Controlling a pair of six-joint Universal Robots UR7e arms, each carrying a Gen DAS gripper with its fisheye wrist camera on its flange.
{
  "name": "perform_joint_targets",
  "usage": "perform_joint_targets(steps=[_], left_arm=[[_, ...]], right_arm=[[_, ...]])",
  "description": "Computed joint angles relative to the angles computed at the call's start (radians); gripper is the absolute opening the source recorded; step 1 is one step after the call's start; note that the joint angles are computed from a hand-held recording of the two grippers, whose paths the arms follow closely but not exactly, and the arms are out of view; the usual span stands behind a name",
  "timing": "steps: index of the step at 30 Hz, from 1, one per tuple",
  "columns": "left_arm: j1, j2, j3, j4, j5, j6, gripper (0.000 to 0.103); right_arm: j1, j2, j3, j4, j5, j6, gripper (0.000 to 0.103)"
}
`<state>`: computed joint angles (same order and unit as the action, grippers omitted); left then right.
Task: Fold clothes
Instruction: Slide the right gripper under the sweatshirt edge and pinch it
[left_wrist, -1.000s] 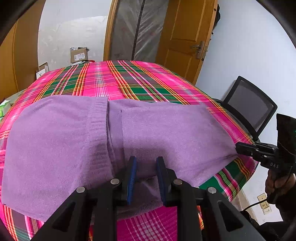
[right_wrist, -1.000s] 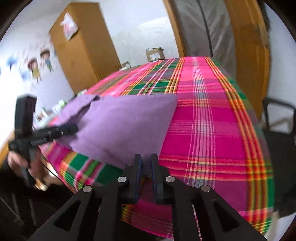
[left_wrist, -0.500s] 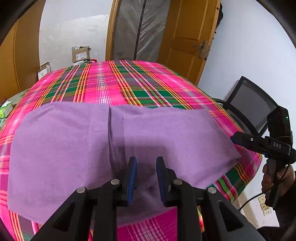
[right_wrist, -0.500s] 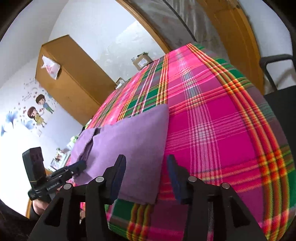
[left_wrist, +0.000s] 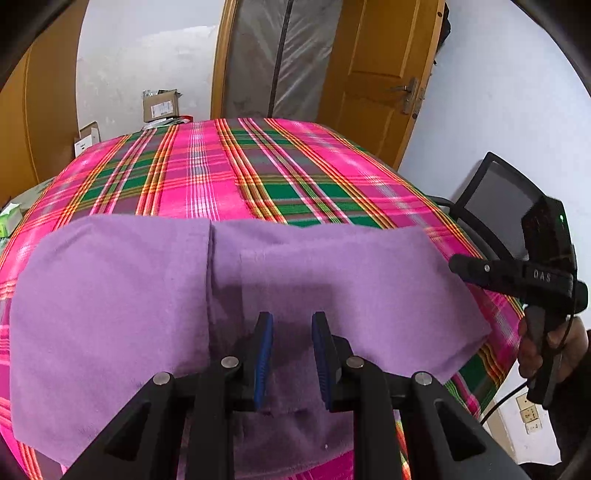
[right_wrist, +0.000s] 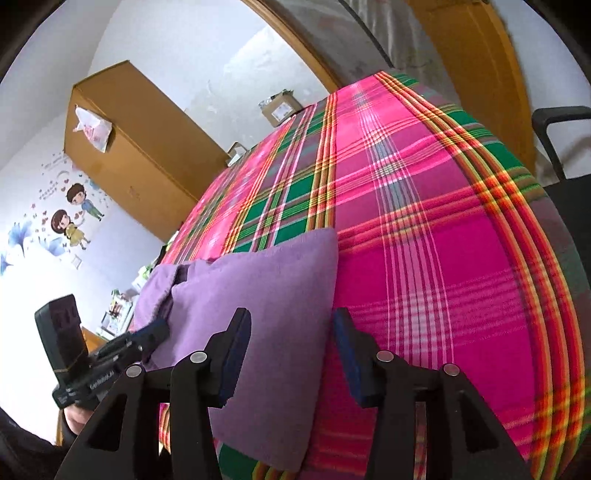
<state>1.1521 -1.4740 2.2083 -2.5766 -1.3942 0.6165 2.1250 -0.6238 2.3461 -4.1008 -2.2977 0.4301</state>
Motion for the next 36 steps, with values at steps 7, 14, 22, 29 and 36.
perform_joint_targets(steps=[7,14,22,29,36], left_arm=[[0.005,-0.002,0.006,-0.006,-0.003,0.000,0.022],[0.005,-0.005,0.011,-0.013,-0.004,0.006,0.022],[0.011,-0.014,0.026,-0.031,-0.011,0.017,0.022],[0.010,-0.017,0.034,-0.044,-0.009,0.017,0.022],[0.016,-0.018,0.039,-0.055,-0.017,0.031,0.022]], right_arm=[[0.009,-0.025,0.011,0.074,0.034,0.027,0.048],[0.024,-0.033,0.069,0.065,0.112,0.141,0.048],[0.035,-0.012,0.063,0.052,0.136,0.155,0.050],[0.007,-0.003,0.015,0.044,0.132,0.116,0.050],[0.025,-0.011,0.011,0.098,0.116,0.129,0.048]])
